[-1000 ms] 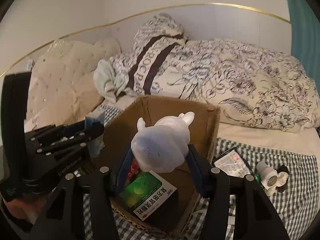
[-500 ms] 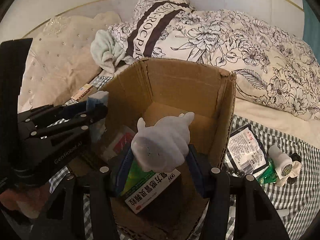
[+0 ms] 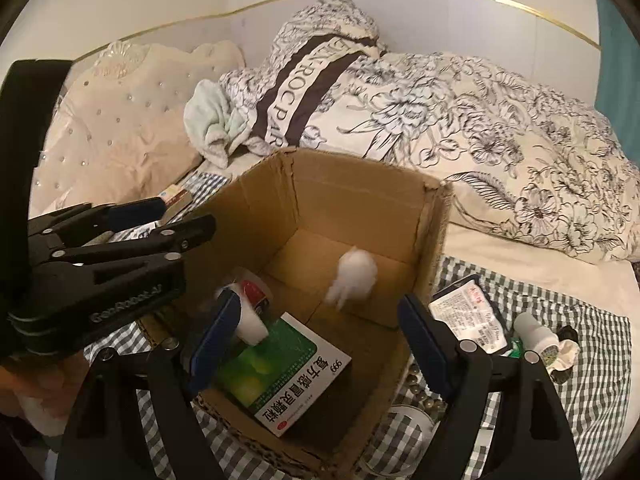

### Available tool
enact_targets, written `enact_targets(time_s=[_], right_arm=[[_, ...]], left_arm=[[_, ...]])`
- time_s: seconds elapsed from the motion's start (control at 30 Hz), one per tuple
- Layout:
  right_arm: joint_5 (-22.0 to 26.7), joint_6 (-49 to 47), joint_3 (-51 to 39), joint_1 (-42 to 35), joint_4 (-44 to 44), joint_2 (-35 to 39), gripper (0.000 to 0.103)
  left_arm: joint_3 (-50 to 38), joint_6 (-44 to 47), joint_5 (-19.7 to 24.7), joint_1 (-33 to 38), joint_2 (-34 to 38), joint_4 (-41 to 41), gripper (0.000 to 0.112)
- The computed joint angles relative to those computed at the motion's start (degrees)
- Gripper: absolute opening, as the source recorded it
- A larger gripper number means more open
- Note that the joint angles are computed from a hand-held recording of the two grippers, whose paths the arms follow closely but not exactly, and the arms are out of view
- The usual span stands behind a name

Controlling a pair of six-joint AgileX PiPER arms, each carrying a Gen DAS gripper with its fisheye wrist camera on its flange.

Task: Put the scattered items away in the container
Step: 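Open the left tool over the box while the right tool releases the plush toy inside, then withdraw both tools from the box toward the remaining items on the sheet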

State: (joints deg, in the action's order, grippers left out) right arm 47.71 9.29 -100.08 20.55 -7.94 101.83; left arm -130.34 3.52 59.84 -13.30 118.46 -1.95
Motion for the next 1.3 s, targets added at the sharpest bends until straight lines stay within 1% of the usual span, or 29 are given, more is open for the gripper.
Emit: enact_targets(time_s=[0.07, 0.17, 0.23, 0.3, 0.33, 0.4, 0.47, 0.5, 0.57, 0.7, 0.8, 0.9, 1.13, 1.3], right_arm=[[-0.57, 0.83, 0.99, -0.24, -0.47, -1.28, 0.081], [-1.32, 2.31, 2.38, -0.57, -1.47, -3.2, 0.081], [-1.88, 3.23, 3.14, -0.94, -1.89, -4.45, 0.083], [-2.77, 3.88, 4.43, -1.45, -2.0, -6.1, 0.087], [-2.97, 4.33, 4.87, -1.71, -2.32, -6.79, 0.087], [-2.95, 5.13, 5.51, -2.18, -2.75, -8.11, 0.087], [-3.17, 5.31, 6.43, -2.81, -2.54, -9.74, 0.088], [-3.36, 5.55, 7.11, -3.13, -2.64, -10.71, 0.089], [-3.61, 6.39, 8.31, -3.53, -3.25, -12.38, 0.093], [-3.78, 6.73, 10.8, -5.08, -2.74, -15.97, 0.094], [-3.87, 6.26, 12.53, -6.42, -1.96, -18.43, 0.099], [-3.9, 5.81, 14.38, -7.75, -1.46, -20.84, 0.103], [-3.3, 3.29, 16.35, -11.12, 1.4, -24.76, 0.103], [-2.92, 1.26, 17.76, -13.79, 3.23, -27.06, 0.103]], left_arm=[[1.21, -0.45, -0.91, -0.17, -1.31, 0.27, 0.071], [2.76, -1.23, -2.03, -0.68, -2.99, 1.08, 0.076], [3.38, -1.75, -2.39, -1.02, -3.86, 1.51, 0.082], [4.8, -2.37, -3.23, -1.43, -5.15, 1.79, 0.091], [5.64, -2.69, -3.76, -1.68, -5.89, 2.06, 0.093], [6.88, -3.42, -4.47, -2.37, -7.04, 2.86, 0.1], [7.77, -3.96, -4.89, -3.05, -8.09, 3.17, 0.101], [7.95, -4.03, -4.89, -3.31, -8.43, 3.15, 0.103], [8.71, -3.97, -5.3, -4.09, -9.4, 3.05, 0.103], [10.57, -4.55, -6.64, -6.18, -11.7, 3.8, 0.103], [12.05, -5.43, -7.62, -7.81, -13.46, 4.96, 0.103], [12.34, -6.52, -7.28, -9.47, -14.27, 6.4, 0.103], [12.76, -8.74, -6.59, -13.42, -15.44, 8.43, 0.103], [13.75, -9.62, -6.87, -16.41, -16.58, 9.68, 0.103]])
